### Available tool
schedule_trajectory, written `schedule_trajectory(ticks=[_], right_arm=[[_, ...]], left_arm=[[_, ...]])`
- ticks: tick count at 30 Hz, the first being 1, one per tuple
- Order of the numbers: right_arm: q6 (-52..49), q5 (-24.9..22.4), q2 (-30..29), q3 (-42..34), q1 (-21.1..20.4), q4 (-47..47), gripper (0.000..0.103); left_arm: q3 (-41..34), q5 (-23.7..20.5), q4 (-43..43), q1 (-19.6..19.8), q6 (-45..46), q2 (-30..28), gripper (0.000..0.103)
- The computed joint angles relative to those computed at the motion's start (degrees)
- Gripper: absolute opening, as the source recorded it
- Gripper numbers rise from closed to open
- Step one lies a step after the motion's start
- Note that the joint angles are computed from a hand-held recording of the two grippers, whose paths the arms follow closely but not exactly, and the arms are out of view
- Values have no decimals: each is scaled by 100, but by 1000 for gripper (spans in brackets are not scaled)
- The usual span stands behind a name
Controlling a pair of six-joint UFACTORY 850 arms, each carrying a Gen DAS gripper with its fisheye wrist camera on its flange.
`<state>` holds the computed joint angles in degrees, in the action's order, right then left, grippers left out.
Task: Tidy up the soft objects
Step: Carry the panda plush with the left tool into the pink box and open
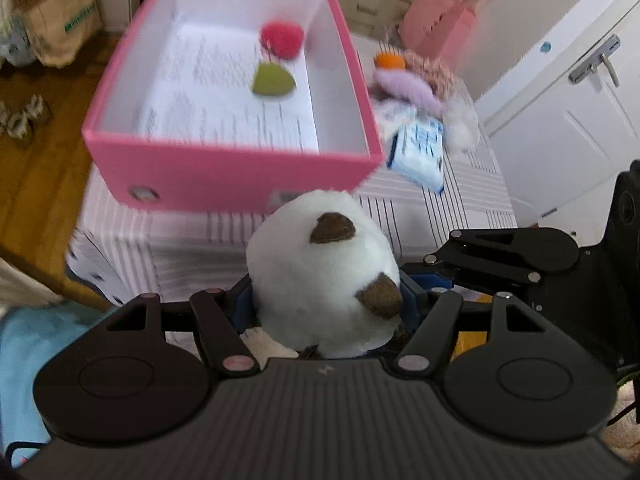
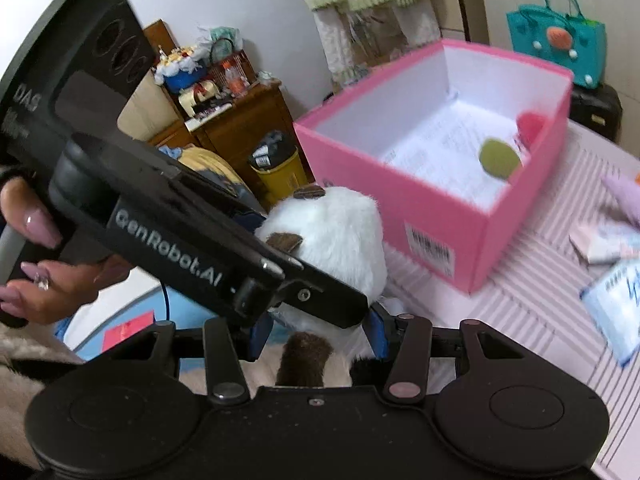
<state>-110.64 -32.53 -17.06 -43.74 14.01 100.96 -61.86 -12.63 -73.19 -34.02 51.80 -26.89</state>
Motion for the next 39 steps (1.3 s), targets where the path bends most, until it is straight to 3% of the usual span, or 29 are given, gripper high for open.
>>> schedule_trajectory(ticks=[5,8,11,19,23,30,32,39], right_arm=[[-144,10,107,-222,49,165,54],[-392,63,137,-380,49,405,54],[-551,121,79,-582,37,562,54],[-1225,217,-405,-1208,-69,1260,54],[-1117,284,-923,-1744,-147,1209,54],[-388,504,-1869,-2853,-241,563,54],[-254,653,-2057,-3095,-217,356,54],[473,1141,-2598,-3875,-149,-782,54]], left_arm=[[-19,359,-1293,51,1327,223,68],[-92,418,-2529,119,2663,266,68],[-282,384,-3005,210,3240,206,68],[-1245,71,-2907,498,3357,-490,68],[-2000,15,-1952,608,2438,-1127,68],[-3364,113,446,686,241,-2155,68],[-3770,-5,1321,724,-623,-2441,68],[-4705,-288,3055,774,-2207,-3087,68]])
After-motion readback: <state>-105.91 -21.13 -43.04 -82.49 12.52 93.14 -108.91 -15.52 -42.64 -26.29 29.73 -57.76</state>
